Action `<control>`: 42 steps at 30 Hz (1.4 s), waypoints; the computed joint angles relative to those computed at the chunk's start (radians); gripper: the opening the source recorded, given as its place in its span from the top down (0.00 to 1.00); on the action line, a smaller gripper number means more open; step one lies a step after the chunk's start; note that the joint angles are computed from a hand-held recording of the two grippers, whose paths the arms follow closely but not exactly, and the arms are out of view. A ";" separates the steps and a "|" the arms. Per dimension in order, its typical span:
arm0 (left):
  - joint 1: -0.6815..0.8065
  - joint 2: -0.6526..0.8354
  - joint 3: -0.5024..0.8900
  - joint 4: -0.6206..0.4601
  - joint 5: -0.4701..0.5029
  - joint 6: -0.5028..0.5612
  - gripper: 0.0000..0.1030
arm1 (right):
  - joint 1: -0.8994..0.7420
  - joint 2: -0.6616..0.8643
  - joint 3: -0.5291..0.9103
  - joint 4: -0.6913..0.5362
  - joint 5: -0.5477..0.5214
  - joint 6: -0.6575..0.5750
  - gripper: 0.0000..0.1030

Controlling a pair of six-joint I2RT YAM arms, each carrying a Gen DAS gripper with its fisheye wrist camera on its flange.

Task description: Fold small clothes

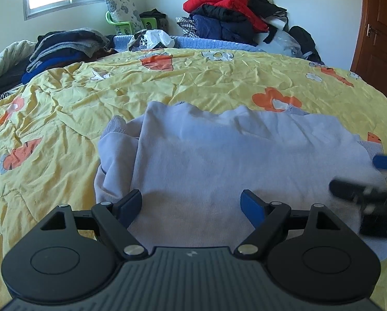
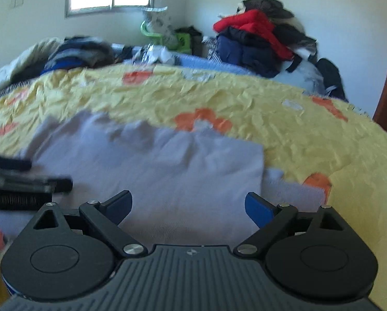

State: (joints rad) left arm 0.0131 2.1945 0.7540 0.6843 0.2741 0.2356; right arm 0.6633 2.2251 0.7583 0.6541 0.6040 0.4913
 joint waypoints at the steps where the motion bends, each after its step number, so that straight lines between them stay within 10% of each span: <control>1: 0.001 -0.002 -0.001 -0.003 0.001 0.000 0.19 | -0.005 0.010 0.011 -0.022 -0.008 0.009 0.08; 42: 0.106 -0.041 0.043 -0.044 0.012 0.027 0.19 | 0.245 0.039 0.062 -0.010 0.101 0.083 0.06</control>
